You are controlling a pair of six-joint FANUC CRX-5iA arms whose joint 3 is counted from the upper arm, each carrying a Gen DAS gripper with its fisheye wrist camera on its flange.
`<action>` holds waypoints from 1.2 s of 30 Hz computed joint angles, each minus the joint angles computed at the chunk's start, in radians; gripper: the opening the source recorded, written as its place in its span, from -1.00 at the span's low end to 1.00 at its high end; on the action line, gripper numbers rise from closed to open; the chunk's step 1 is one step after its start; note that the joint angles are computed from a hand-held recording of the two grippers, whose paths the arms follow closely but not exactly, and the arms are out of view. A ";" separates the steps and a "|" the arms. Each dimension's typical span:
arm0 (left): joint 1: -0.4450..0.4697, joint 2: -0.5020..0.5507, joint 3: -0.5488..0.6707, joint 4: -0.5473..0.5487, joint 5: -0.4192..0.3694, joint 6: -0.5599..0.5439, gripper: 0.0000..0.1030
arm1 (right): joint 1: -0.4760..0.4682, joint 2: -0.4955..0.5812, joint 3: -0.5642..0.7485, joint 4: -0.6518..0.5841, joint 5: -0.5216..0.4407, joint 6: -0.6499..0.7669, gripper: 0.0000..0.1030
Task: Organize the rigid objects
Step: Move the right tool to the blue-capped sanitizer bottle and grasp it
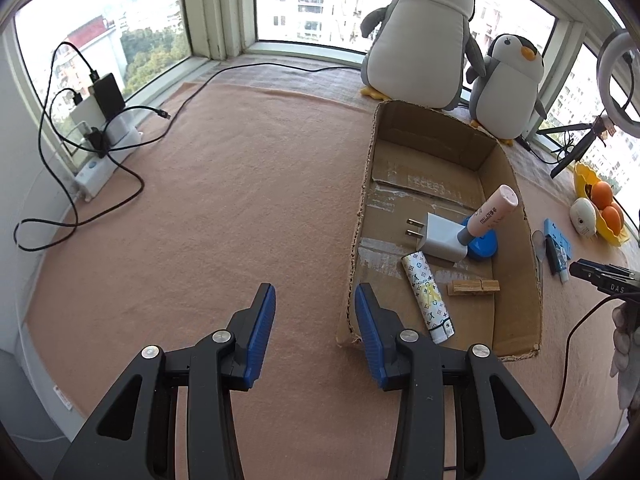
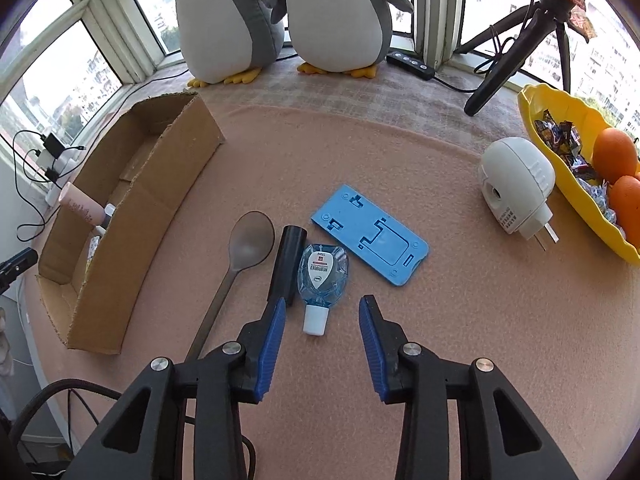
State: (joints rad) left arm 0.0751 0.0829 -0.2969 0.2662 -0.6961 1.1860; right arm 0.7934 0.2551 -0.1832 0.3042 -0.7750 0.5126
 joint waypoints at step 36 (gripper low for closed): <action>0.016 -0.031 -0.039 0.046 0.021 -0.021 -0.23 | 0.012 0.030 0.018 0.056 -0.037 -0.030 -0.62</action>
